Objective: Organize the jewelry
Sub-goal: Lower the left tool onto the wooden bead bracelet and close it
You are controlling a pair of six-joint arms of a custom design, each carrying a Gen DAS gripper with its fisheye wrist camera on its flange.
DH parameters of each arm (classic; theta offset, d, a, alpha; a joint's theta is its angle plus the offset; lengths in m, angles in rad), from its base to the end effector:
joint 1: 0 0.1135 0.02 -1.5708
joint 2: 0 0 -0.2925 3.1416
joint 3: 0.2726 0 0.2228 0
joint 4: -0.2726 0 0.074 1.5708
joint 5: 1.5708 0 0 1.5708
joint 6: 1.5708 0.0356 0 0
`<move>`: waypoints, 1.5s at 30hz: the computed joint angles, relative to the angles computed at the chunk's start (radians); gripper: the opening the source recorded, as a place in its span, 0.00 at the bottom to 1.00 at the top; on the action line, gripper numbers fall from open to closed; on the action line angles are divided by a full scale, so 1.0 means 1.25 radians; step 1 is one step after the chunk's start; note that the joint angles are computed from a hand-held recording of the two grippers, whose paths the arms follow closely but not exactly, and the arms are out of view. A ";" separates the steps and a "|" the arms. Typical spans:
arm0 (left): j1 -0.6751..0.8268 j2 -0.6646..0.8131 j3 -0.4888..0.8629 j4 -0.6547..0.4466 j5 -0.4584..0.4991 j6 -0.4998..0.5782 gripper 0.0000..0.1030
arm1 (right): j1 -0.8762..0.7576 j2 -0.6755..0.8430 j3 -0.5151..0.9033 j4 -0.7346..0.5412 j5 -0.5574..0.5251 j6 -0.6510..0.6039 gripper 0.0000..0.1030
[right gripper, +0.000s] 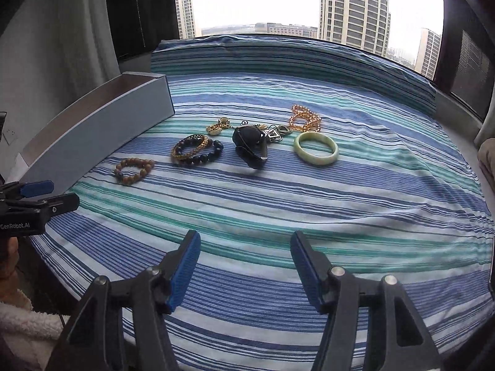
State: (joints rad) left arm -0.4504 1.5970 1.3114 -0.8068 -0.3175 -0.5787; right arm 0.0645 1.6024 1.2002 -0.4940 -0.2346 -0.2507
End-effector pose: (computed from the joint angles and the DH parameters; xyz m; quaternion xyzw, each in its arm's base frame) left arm 0.2750 -0.1206 0.3073 -0.0989 0.9549 0.0186 0.2792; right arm 0.3168 0.0288 0.2922 -0.1853 0.9195 0.0794 0.3375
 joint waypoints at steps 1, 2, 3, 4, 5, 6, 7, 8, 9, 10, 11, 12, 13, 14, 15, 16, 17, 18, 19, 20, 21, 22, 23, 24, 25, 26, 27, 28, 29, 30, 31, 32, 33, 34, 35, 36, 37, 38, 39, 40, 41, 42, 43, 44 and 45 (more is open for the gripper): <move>0.002 0.001 -0.001 0.000 -0.001 -0.002 0.91 | 0.000 0.001 -0.001 0.002 -0.005 0.000 0.60; 0.004 0.001 -0.002 0.000 -0.001 -0.003 0.91 | 0.001 0.002 -0.002 0.004 -0.009 0.001 0.60; 0.006 0.000 -0.004 0.000 -0.001 -0.005 0.91 | 0.002 0.002 -0.002 0.006 -0.012 0.002 0.60; 0.009 0.002 -0.005 0.001 -0.001 -0.007 0.91 | 0.003 0.002 -0.002 0.007 -0.013 0.003 0.60; 0.012 0.004 -0.007 0.003 0.000 -0.008 0.91 | 0.004 0.003 -0.002 0.008 -0.016 0.004 0.60; 0.015 0.007 -0.008 0.004 0.002 -0.010 0.91 | 0.004 0.003 -0.004 0.008 -0.019 0.004 0.60; 0.018 0.009 -0.010 0.005 0.004 -0.012 0.91 | 0.005 0.002 -0.006 0.008 -0.022 0.003 0.60; 0.022 0.010 -0.012 0.007 0.009 -0.014 0.91 | 0.003 0.004 -0.007 0.009 -0.024 0.002 0.60; 0.026 0.012 -0.013 0.009 0.015 -0.016 0.91 | 0.003 0.004 -0.009 0.008 -0.024 0.002 0.60; 0.028 0.014 -0.014 0.010 0.020 -0.017 0.91 | 0.002 0.004 -0.011 0.006 -0.025 0.002 0.60; 0.030 0.016 -0.014 0.012 0.023 -0.018 0.91 | 0.000 0.006 -0.011 0.005 -0.028 0.003 0.60; 0.031 0.017 -0.014 0.013 0.025 -0.018 0.91 | -0.002 0.006 -0.012 0.003 -0.030 0.004 0.60; 0.030 0.017 -0.014 0.013 0.024 -0.019 0.91 | -0.004 0.007 -0.011 0.001 -0.031 0.005 0.60; 0.029 0.018 -0.014 0.014 0.022 -0.019 0.91 | -0.005 0.008 -0.011 0.000 -0.032 0.006 0.60; 0.030 0.018 -0.014 0.014 0.023 -0.019 0.91 | -0.007 0.007 -0.012 0.000 -0.033 0.006 0.60; 0.030 0.018 -0.014 0.014 0.023 -0.020 0.91 | -0.008 0.007 -0.012 -0.001 -0.033 0.006 0.60; 0.030 0.019 -0.014 0.015 0.025 -0.020 0.91 | -0.009 0.008 -0.010 -0.003 -0.032 0.007 0.60; 0.030 0.019 -0.015 0.016 0.025 -0.020 0.91 | -0.008 0.008 -0.008 -0.004 -0.031 0.008 0.60; 0.031 0.021 -0.015 0.017 0.025 -0.020 0.91 | -0.008 0.011 -0.005 -0.005 -0.031 0.009 0.60; 0.032 0.021 -0.016 0.016 0.025 -0.021 0.91 | -0.008 0.012 -0.003 -0.007 -0.032 0.010 0.60; 0.033 0.022 -0.016 0.017 0.026 -0.021 0.91 | -0.008 0.014 -0.002 -0.007 -0.032 0.011 0.60; 0.036 0.023 -0.017 0.018 0.027 -0.021 0.91 | -0.007 0.015 -0.002 -0.008 -0.032 0.012 0.60; 0.040 0.023 -0.019 0.018 0.028 -0.020 0.91 | -0.007 0.017 -0.001 -0.009 -0.032 0.011 0.60; 0.044 0.023 -0.020 0.019 0.031 -0.020 0.91 | -0.006 0.020 0.000 -0.012 -0.032 0.011 0.60; 0.050 0.024 -0.020 0.020 0.034 -0.019 0.91 | -0.006 0.022 0.001 -0.014 -0.034 0.011 0.60; 0.058 0.025 -0.020 0.022 0.038 -0.018 0.91 | -0.006 0.024 0.002 -0.017 -0.035 0.011 0.60; 0.069 0.026 -0.021 0.024 0.045 -0.020 0.91 | -0.005 0.026 0.004 -0.021 -0.036 0.011 0.60; 0.082 0.026 -0.021 0.027 0.054 -0.022 0.91 | -0.005 0.026 0.005 -0.023 -0.036 0.011 0.60; 0.096 0.027 -0.020 0.032 0.062 -0.024 0.91 | -0.004 0.026 0.005 -0.023 -0.036 0.011 0.60; 0.109 0.031 -0.017 0.036 0.068 -0.026 0.91 | -0.003 0.025 0.003 -0.022 -0.036 0.010 0.60; 0.120 0.037 -0.013 0.040 0.071 -0.029 0.91 | -0.003 0.025 0.002 -0.021 -0.035 0.010 0.60; 0.130 0.045 -0.006 0.042 0.075 -0.032 0.91 | -0.002 0.025 0.001 -0.021 -0.036 0.009 0.60; 0.138 0.056 0.002 0.045 0.081 -0.035 0.91 | -0.003 0.027 0.001 -0.022 -0.037 0.009 0.60; 0.145 0.070 0.012 0.052 0.085 -0.040 0.91 | -0.003 0.030 0.003 -0.024 -0.039 0.010 0.60; 0.149 0.085 0.023 0.057 0.085 -0.044 0.91 | -0.002 0.032 0.004 -0.025 -0.040 0.011 0.60; 0.150 0.102 0.036 0.061 0.078 -0.048 0.91 | -0.002 0.035 0.004 -0.026 -0.040 0.012 0.60; 0.148 0.122 0.050 0.065 0.067 -0.051 0.91 | -0.002 0.036 0.005 -0.027 -0.041 0.012 0.60; 0.144 0.146 0.068 0.068 0.049 -0.052 0.91 | -0.002 0.038 0.006 -0.027 -0.042 0.012 0.60; 0.141 0.172 0.089 0.063 0.028 -0.054 0.91 | -0.002 0.038 0.006 -0.027 -0.042 0.013 0.60; 0.141 0.198 0.108 0.063 0.012 -0.056 0.91 | -0.002 0.039 0.006 -0.026 -0.042 0.013 0.60; 0.140 0.221 0.122 0.069 -0.002 -0.058 0.91 | -0.002 0.040 0.006 -0.025 -0.042 0.013 0.60; 0.140 0.245 0.137 0.070 -0.021 -0.059 0.91 | -0.002 0.040 0.006 -0.025 -0.042 0.013 0.60; 0.140 0.272 0.157 0.059 -0.037 -0.063 0.91 | -0.002 0.039 0.005 -0.025 -0.042 0.014 0.60; 0.143 0.293 0.170 0.050 -0.042 -0.066 0.90 | -0.003 0.040 0.005 -0.026 -0.043 0.013 0.60; 0.150 0.309 0.178 0.042 -0.037 -0.068 0.90 | -0.006 0.042 0.007 -0.028 -0.044 0.013 0.60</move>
State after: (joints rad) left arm -0.2634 1.9831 1.5335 -0.7538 -0.3642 -0.6640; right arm 0.0575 1.6548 1.2090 -0.5296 -0.2898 -0.2344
